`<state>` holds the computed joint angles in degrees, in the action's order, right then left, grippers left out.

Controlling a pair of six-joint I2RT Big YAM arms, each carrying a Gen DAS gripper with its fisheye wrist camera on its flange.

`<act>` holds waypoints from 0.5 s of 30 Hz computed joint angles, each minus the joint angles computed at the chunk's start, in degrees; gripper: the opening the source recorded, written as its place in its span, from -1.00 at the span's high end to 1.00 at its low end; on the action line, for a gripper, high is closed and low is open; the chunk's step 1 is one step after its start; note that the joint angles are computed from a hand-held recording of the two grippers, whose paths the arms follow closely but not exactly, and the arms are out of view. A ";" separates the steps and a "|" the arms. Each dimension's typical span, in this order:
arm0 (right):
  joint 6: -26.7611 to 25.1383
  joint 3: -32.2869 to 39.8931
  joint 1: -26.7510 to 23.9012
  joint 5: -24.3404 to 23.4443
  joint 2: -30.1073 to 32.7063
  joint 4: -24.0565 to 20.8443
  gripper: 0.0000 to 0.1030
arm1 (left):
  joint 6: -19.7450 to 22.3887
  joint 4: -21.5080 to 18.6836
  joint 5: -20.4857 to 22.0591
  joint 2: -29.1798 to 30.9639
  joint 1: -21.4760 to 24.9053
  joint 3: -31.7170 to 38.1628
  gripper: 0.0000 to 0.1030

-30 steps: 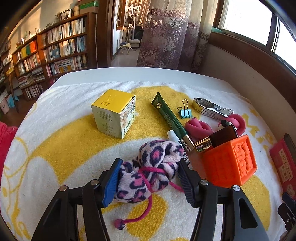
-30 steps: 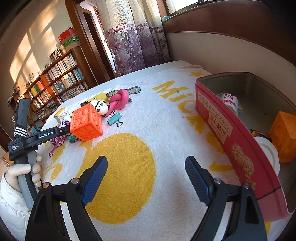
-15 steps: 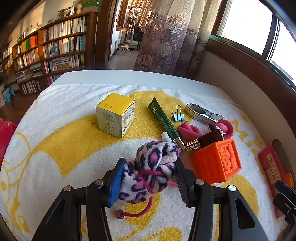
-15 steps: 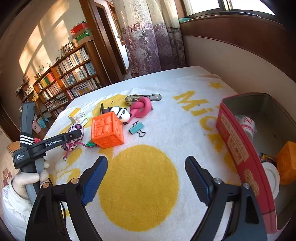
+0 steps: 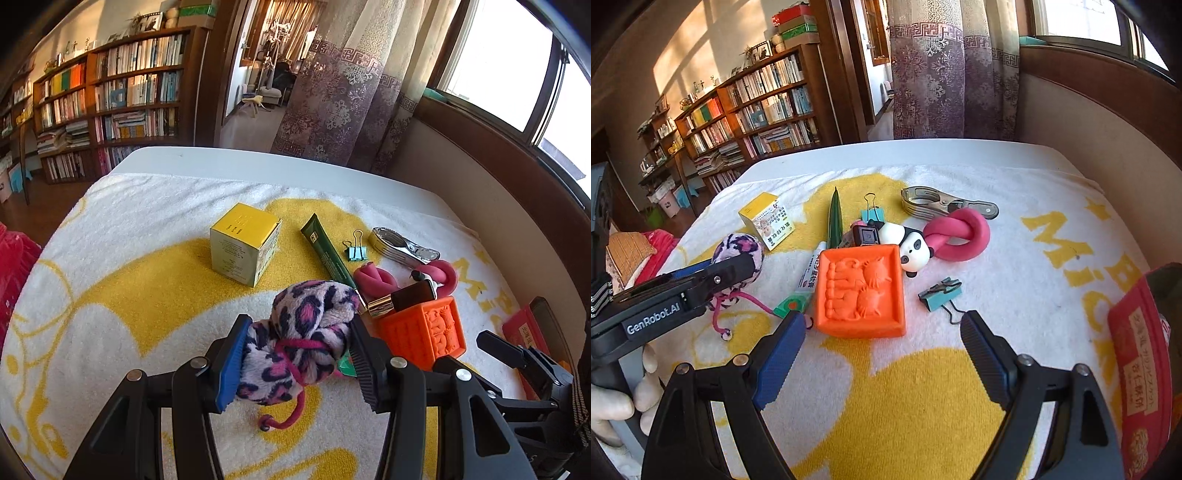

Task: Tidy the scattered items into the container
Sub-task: 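Grasp small orange cube with right tool while left holds plush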

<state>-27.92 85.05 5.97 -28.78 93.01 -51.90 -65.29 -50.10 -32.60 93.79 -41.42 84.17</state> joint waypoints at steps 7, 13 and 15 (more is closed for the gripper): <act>1.73 1.23 1.87 1.79 2.19 -0.02 -0.71 | 0.18 1.06 -3.02 -2.01 -1.09 -0.30 -0.04; 1.36 1.70 2.28 2.12 3.48 -1.86 -0.13 | 0.75 1.09 -1.83 -1.09 -1.28 0.49 -0.04; 1.11 1.17 2.05 2.18 3.00 -1.52 -0.12 | 0.88 1.02 -1.78 -0.87 -1.37 0.66 -0.04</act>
